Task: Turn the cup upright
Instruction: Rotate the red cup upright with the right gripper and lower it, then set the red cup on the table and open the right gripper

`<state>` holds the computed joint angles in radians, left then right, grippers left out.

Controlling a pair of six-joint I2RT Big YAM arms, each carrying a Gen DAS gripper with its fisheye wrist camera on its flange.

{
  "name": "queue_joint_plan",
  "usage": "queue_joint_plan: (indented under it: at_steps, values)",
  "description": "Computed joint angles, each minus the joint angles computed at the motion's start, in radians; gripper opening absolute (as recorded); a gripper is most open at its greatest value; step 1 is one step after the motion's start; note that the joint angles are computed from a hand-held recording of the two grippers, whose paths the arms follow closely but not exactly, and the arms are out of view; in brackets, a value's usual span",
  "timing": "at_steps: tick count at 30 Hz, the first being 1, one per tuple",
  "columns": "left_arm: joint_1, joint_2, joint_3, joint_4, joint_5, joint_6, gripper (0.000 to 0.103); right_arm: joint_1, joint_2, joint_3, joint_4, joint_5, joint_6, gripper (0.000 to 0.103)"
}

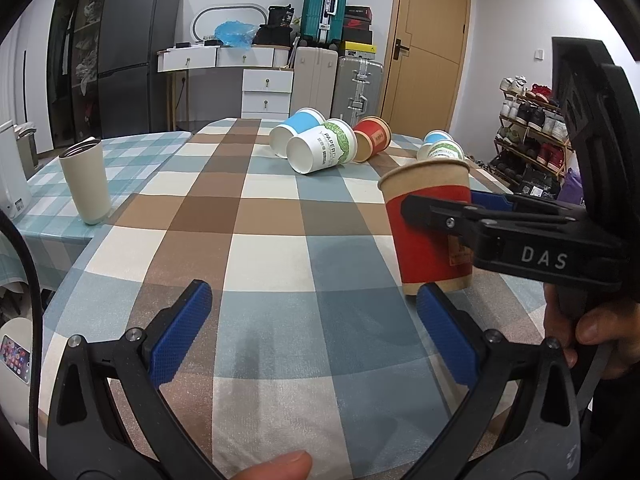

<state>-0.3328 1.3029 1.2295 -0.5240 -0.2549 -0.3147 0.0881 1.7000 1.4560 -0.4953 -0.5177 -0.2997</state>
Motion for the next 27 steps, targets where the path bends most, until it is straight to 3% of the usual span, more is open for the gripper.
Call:
queue_joint_plan:
  at_steps: [11, 17, 27]
  values:
    - [-0.004, 0.002, 0.002, 0.002, -0.003, 0.005, 0.102, -0.040, -0.076, -0.095, -0.003, -0.064, -0.128, 0.065]
    - [-0.011, 0.004, 0.004, 0.009, -0.008, 0.015, 0.102, -0.058, -0.108, -0.157, 0.055, -0.082, -0.150, 0.064]
    - [0.006, -0.007, -0.012, 0.027, 0.014, -0.011, 0.102, -0.038, -0.129, -0.212, 0.174, 0.000, -0.121, 0.064]
